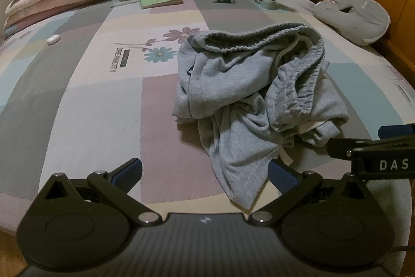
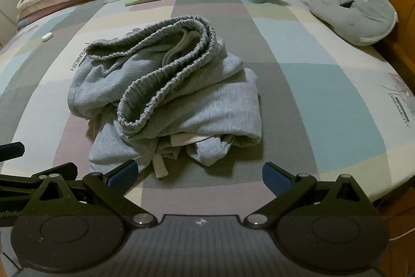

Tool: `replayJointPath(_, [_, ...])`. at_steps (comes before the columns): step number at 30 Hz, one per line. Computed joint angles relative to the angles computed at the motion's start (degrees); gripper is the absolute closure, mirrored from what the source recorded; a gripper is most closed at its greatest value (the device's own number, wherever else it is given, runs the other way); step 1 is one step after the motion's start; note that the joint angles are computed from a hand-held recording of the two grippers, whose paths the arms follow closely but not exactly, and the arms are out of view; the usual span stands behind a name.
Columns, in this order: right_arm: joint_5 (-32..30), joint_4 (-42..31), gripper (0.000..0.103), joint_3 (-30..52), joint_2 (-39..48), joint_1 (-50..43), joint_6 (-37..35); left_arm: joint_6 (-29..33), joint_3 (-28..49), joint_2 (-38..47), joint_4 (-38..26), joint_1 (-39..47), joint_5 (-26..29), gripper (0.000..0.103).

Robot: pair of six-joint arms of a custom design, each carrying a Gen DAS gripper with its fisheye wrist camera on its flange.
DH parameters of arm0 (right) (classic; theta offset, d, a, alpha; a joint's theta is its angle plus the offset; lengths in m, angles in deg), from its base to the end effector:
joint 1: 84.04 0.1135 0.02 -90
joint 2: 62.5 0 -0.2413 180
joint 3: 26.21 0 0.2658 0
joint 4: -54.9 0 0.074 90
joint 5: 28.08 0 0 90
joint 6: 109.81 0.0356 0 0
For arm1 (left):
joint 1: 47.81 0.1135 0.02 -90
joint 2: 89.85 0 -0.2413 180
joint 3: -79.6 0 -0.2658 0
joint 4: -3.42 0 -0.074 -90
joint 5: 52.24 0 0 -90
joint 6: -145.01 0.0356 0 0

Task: Fold clothes
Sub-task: 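Approach the grey sweatpants waistband with both tools open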

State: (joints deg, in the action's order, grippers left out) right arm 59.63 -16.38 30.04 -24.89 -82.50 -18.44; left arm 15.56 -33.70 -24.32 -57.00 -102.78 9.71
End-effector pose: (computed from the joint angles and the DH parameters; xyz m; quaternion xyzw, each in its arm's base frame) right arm 0.1471 0.0054 0.2586 -0.0078 0.9471 0.0271 0.3196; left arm 0.1513 -0.1867 0.2480 0.0626 0.9356 -0.0300 0.3462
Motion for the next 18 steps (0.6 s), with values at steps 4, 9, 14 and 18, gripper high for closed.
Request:
replayJointPath(4, [2.91,-0.19,0.0,0.29,0.48,3.67,3.54,3.6,-3.04,-3.41,2.35,1.91,1.54,0.001])
replayJointPath(9, [7.45,-0.75,0.0,1.05,1.24,9.35,7.97,7.03,-6.59,-8.1,3.39,5.43,4.22,0.001])
replayJointPath(14, [4.09,1.61,0.0,0.67,0.88,10.05,10.47,9.42,-9.38,-12.78,2.54,8.42,5.19,0.001])
replayJointPath(18, [2.74,2.97,0.0,0.59,1.75,11.13,13.04,11.27,-10.97,-15.04,2.29,9.61,4.72,0.001])
